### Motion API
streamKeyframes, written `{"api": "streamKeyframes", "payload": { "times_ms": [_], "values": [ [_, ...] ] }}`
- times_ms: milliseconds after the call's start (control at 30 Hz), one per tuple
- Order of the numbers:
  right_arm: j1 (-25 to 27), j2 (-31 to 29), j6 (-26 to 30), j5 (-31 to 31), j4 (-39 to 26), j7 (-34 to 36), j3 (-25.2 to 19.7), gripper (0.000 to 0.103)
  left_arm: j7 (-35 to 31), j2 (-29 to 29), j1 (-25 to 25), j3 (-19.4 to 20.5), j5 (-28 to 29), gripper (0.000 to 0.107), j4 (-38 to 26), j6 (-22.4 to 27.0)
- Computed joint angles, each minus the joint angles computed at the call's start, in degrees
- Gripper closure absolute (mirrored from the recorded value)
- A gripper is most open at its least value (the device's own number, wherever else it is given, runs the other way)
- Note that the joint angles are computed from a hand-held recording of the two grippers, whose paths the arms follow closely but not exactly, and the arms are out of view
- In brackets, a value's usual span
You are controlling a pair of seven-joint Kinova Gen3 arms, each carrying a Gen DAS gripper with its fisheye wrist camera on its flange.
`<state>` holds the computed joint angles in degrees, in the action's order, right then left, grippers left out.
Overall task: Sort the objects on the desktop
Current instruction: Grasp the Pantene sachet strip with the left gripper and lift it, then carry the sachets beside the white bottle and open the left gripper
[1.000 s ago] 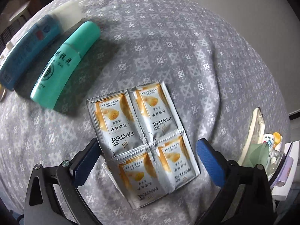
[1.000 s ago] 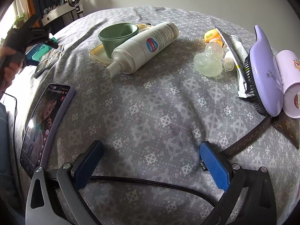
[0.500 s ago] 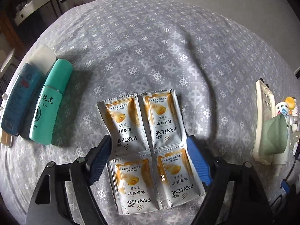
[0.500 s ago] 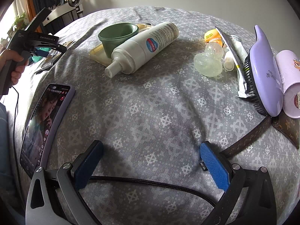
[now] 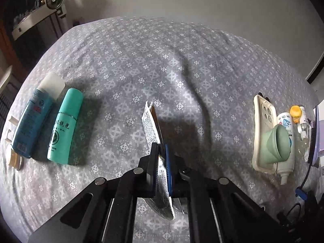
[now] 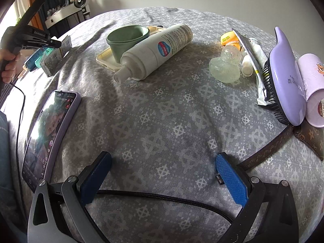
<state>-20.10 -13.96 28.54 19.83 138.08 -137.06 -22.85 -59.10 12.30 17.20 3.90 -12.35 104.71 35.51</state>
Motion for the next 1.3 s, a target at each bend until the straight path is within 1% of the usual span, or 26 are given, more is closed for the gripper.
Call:
{"api": "streamKeyframes", "payload": {
  "times_ms": [100,267,367,400,433,533,667,733,800,833,933,1033,1133,1233,1300],
  "values": [
    [-0.1,0.0,0.0,0.0,0.0,0.0,0.0,0.0,-0.4,0.0,-0.3,0.2,0.8,0.101,0.1,0.0],
    [-0.1,-0.1,0.0,-0.1,0.1,0.2,0.2,0.0,-3.5,1.7,-1.5,1.0,3.8,0.095,-1.3,1.6],
    [-0.1,-0.1,-0.1,-0.1,0.2,0.4,0.3,0.0,-3.3,2.8,-1.0,0.6,3.9,0.092,-1.8,1.8],
    [-0.1,-0.1,-0.1,-0.2,0.2,0.4,0.3,0.0,-3.2,3.3,-0.7,0.4,3.8,0.09,-2.3,2.3],
    [-0.1,-0.1,-0.1,-0.2,0.2,0.5,0.3,0.0,-2.5,4.0,-0.1,0.1,3.2,0.087,-3.1,3.6],
    [0.0,-0.1,-0.2,-0.3,0.2,0.7,0.4,0.0,1.0,5.4,2.5,-1.4,-0.7,0.086,-5.2,7.4],
    [0.1,-0.1,-0.3,-0.4,0.2,1.0,0.5,0.0,1.3,4.2,1.8,-1.3,-1.3,0.086,-3.5,7.5],
    [0.1,-0.1,-0.3,-0.4,0.2,1.1,0.5,0.0,1.2,4.2,1.8,-1.4,-2.5,0.086,-2.9,7.9],
    [0.2,-0.1,-0.3,-0.5,0.2,1.2,0.6,0.0,0.6,4.0,0.7,-1.3,-1.9,0.086,-2.0,7.2],
    [0.2,-0.1,-0.4,-0.5,0.1,1.2,0.6,0.0,0.0,3.6,-0.3,-1.1,-0.8,0.088,-1.3,6.3],
    [0.2,-0.1,-0.4,-0.6,0.2,1.4,0.6,0.0,-1.7,1.0,-2.0,0.0,1.7,0.102,0.2,3.7],
    [0.3,-0.2,-0.4,-0.7,0.2,1.5,0.6,0.0,-2.8,-1.5,-0.3,1.1,0.8,0.102,-0.8,3.5],
    [0.3,-0.2,-0.4,-0.7,0.2,1.6,0.6,0.0,-6.1,-3.1,-0.2,3.1,3.7,0.102,-3.4,3.3],
    [0.3,-0.3,-0.4,-0.9,0.3,1.7,0.6,0.0,-9.5,-2.2,0.5,4.9,7.4,0.102,-7.9,4.3],
    [0.4,-0.3,-0.4,-0.9,0.3,1.8,0.6,0.0,-9.8,-0.5,2.6,5.5,7.0,0.102,-11.7,5.6]
  ]
}}
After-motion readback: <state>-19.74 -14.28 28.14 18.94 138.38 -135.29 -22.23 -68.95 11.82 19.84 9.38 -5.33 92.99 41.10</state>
